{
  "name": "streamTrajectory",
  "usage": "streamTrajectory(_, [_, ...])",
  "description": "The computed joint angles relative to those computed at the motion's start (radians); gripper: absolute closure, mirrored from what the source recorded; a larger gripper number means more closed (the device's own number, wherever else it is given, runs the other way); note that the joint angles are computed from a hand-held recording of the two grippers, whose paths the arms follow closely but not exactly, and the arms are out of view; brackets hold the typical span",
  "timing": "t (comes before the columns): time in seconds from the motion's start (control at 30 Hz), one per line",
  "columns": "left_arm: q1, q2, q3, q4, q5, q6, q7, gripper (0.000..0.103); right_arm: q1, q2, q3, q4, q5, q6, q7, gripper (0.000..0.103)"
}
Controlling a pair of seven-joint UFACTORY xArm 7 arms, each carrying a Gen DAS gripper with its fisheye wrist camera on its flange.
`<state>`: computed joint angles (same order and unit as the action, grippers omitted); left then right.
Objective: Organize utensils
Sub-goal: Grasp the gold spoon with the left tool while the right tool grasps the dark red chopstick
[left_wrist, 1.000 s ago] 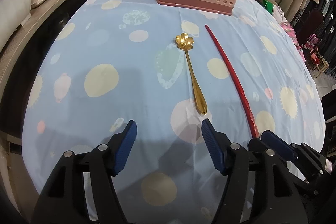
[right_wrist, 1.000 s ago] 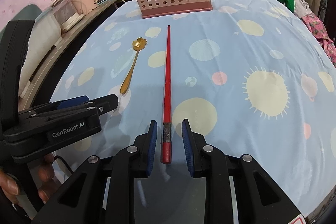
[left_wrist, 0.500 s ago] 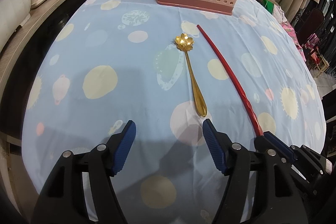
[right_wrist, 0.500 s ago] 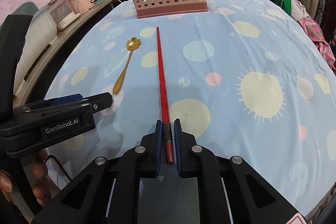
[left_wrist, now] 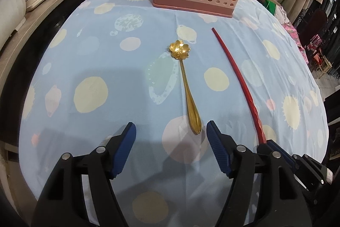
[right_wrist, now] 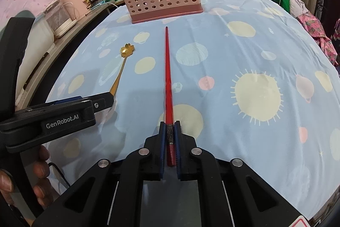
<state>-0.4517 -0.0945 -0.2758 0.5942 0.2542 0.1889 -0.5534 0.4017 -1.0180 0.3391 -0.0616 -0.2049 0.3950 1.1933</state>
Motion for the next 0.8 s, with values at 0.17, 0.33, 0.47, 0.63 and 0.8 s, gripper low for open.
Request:
streamTrajectory(0.17, [0.025,0.035,-0.016,0.034,0.151,0.002,-0.115,0.042,-0.005,0.000,-0.007,-0.006,-0.001,-0.014,-0.007,0.096])
streamTrajectory(0.33, [0.021,0.033,-0.006,0.033,0.219,-0.008,-0.158,0.072,-0.010,0.006,-0.003,-0.006,-0.002,-0.023,-0.006,0.096])
streamTrajectory(0.47, [0.003,0.030,0.008,0.024,0.149,-0.025,-0.091,0.091,-0.010,0.006,-0.003,-0.005,-0.002,-0.022,-0.007,0.096])
streamTrajectory(0.63, [-0.007,0.020,0.006,0.014,0.092,-0.029,-0.042,0.092,-0.009,0.005,-0.003,-0.004,-0.001,-0.020,-0.007,0.096])
streamTrajectory(0.8, [-0.011,-0.006,0.005,-0.001,0.032,-0.025,-0.001,0.093,-0.008,0.003,-0.002,-0.005,-0.001,-0.019,-0.007,0.096])
